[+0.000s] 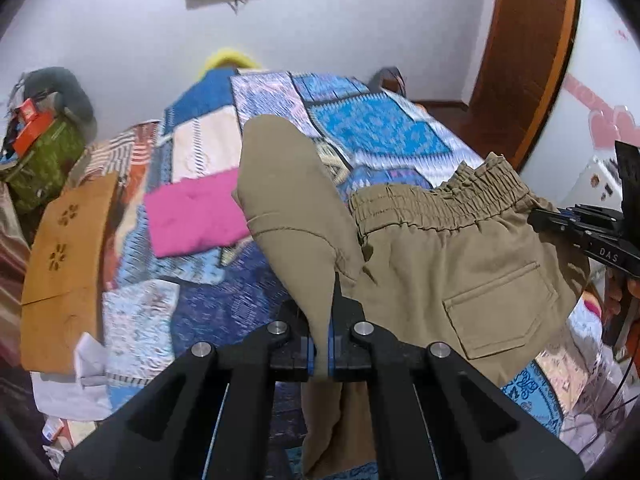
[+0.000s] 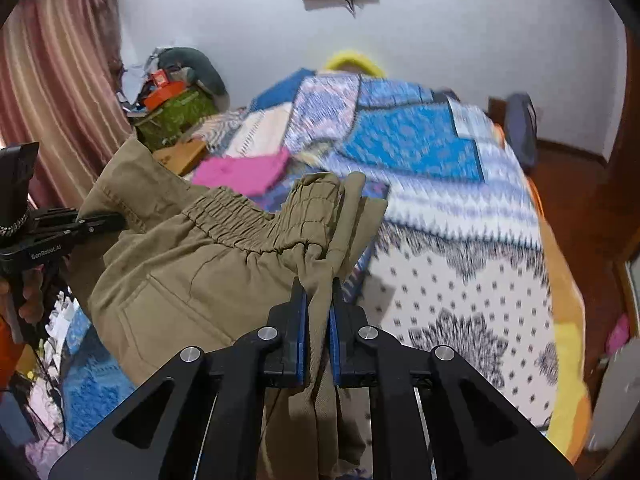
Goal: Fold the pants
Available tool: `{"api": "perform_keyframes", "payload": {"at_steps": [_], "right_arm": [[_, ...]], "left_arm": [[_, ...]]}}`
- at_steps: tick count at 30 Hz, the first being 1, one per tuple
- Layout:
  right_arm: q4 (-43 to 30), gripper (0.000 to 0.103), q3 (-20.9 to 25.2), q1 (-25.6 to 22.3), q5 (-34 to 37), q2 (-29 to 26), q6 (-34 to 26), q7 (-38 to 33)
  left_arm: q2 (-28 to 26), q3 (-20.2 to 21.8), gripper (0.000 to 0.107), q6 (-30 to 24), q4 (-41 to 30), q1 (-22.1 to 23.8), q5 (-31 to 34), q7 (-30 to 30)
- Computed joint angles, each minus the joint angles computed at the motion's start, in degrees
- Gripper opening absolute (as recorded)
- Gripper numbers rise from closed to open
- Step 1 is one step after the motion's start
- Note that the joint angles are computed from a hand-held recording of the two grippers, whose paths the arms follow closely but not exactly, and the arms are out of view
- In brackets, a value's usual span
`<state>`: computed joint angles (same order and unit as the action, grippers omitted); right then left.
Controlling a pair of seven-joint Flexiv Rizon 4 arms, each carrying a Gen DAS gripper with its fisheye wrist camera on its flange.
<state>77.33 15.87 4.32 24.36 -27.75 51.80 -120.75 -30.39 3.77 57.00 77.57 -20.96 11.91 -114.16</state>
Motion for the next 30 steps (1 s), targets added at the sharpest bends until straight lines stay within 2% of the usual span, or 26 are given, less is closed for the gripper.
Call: {"api": "perform_keyframes", "payload": {"at_steps": [6,14,20,25,30], "right_arm": [[-4.1,0.008,0.7,2.7,-1.3,-1.1,1.6,-0.7],[-15.2,0.008,1.2,7.3,-4.8,-8.3,1.5,0.7],[-25.8,0.008,0.5,11.2,-8.3,-15.8,0.1,3.6],[-36.7,0.008,-1.0,15.0,-11.9,-23.8,-1.8,6.2],[-51.6,0.008,-2.7,18.2,-14.8,-34.1,-8.1,8.9]], "left_arm": [[2.9,2.2,0.003,0.3,0.4,0.9,2.6,-2.4],[2.1,3.4,0.003,-1.4,-3.6,4.4,5.0,-2.5],[-2.8,3.7,0.003,-2.4,-9.2,8.0,3.5,-0.8],[-8.9,4.4,0.003,-2.8,-14.9,10.8,1.4,0.5],[-16.1,4.6,0.003,-4.5,-21.2,12.9,-0.9,2.6]]}}
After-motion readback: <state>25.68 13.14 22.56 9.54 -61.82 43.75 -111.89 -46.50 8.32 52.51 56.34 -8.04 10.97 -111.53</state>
